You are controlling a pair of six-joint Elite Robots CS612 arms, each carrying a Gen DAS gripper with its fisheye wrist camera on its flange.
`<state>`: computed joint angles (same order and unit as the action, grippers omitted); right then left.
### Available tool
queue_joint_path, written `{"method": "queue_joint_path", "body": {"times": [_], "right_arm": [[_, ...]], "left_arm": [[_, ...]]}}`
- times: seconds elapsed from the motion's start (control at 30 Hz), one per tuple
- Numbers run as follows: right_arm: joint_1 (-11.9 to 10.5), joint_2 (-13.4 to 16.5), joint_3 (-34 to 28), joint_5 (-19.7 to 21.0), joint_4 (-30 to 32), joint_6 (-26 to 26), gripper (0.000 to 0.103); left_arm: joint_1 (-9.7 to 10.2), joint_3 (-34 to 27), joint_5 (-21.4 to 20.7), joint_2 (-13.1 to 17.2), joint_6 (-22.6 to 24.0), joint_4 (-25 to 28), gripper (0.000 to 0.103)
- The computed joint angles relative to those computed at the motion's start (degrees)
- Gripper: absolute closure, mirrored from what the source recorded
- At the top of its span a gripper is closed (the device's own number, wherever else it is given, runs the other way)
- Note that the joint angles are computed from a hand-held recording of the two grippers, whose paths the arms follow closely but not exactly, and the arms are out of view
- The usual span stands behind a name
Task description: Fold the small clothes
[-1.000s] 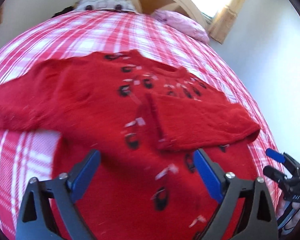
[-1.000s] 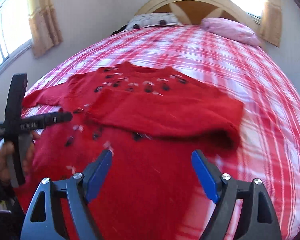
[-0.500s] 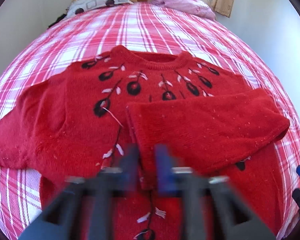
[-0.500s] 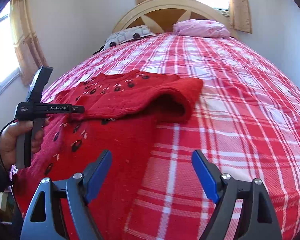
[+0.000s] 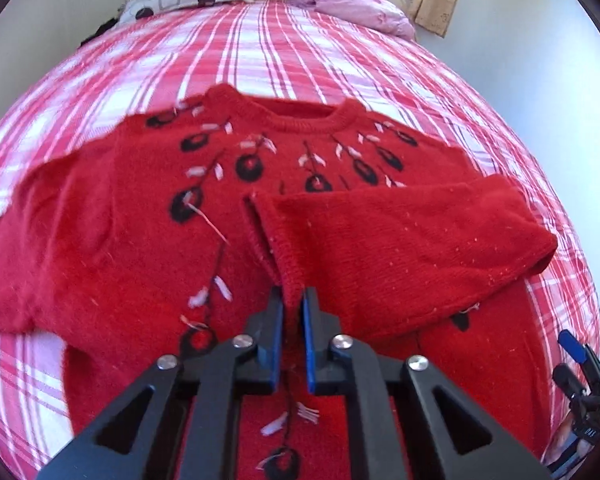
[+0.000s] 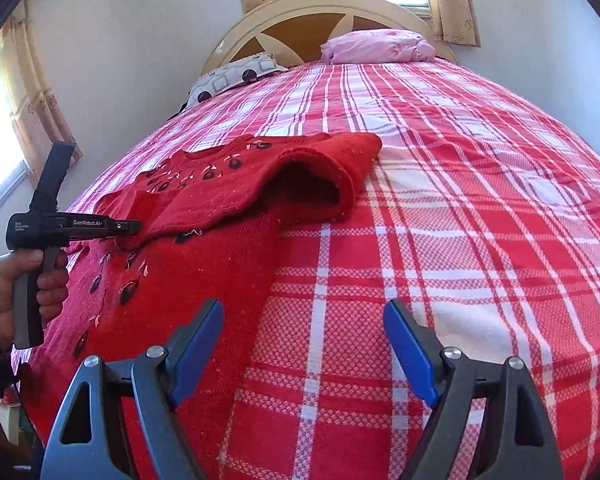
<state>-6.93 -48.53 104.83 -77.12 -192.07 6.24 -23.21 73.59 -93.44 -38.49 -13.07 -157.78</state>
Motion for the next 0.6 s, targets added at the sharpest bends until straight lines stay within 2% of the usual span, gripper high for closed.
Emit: {"method": "queue_joint_path", "body": {"times": [0.23,0.6], "right_arm": [[-0.9,0.4,0.4,2.3,-1.4,2.7,0.021],[-0.3,0.4,0.1,0.8,-0.2,1.2,0.021]], "left_arm": [[1.75,0.4,0.2,-1.6,-0.4,-5.3,0.095],[4.08,0.1,2.0,-0.7,-3.0,-5.9,0.096]]}}
